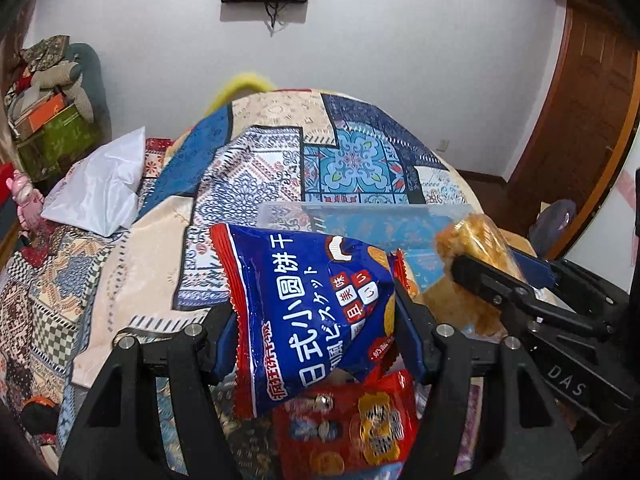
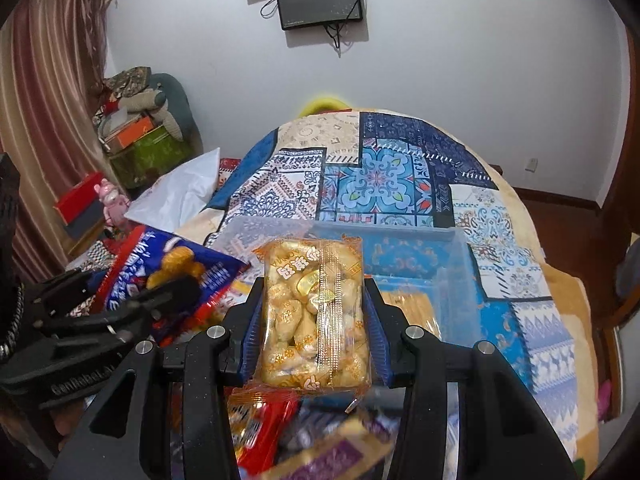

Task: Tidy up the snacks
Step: 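Drop the blue bag into the box while right gripper drops the puffed snack pack in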

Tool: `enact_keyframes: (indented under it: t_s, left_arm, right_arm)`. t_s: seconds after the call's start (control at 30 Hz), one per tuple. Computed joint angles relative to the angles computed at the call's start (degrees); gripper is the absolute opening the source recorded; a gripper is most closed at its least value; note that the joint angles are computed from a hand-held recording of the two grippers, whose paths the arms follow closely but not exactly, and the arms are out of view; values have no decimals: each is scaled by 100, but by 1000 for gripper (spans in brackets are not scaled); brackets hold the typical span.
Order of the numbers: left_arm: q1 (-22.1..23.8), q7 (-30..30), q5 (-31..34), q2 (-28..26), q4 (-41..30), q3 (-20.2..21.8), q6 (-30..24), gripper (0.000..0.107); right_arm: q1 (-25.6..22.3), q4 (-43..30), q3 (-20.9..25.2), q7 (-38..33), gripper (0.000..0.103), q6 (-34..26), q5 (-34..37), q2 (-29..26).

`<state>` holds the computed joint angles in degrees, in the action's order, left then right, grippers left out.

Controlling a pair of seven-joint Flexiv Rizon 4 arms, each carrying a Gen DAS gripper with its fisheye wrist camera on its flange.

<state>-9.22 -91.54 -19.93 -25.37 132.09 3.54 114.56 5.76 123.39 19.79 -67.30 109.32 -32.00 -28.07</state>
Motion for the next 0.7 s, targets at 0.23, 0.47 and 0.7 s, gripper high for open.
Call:
enact_keyframes:
  t_s: [0.23, 0.47, 0.7]
  left_arm:
    - [395, -156, 188, -417, -398, -209, -185, 65]
    - [389, -197, 297, -470, -437, -207, -207, 68]
    - [-37, -188, 191, -4, 109, 126, -9, 68]
  right_arm:
    - [-97, -301, 148, -45, 42, -212, -64, -359]
    - [201, -243, -113, -362, 47, -271, 230, -277]
    - [-633, 67, 569, -409, 54, -210, -101, -1]
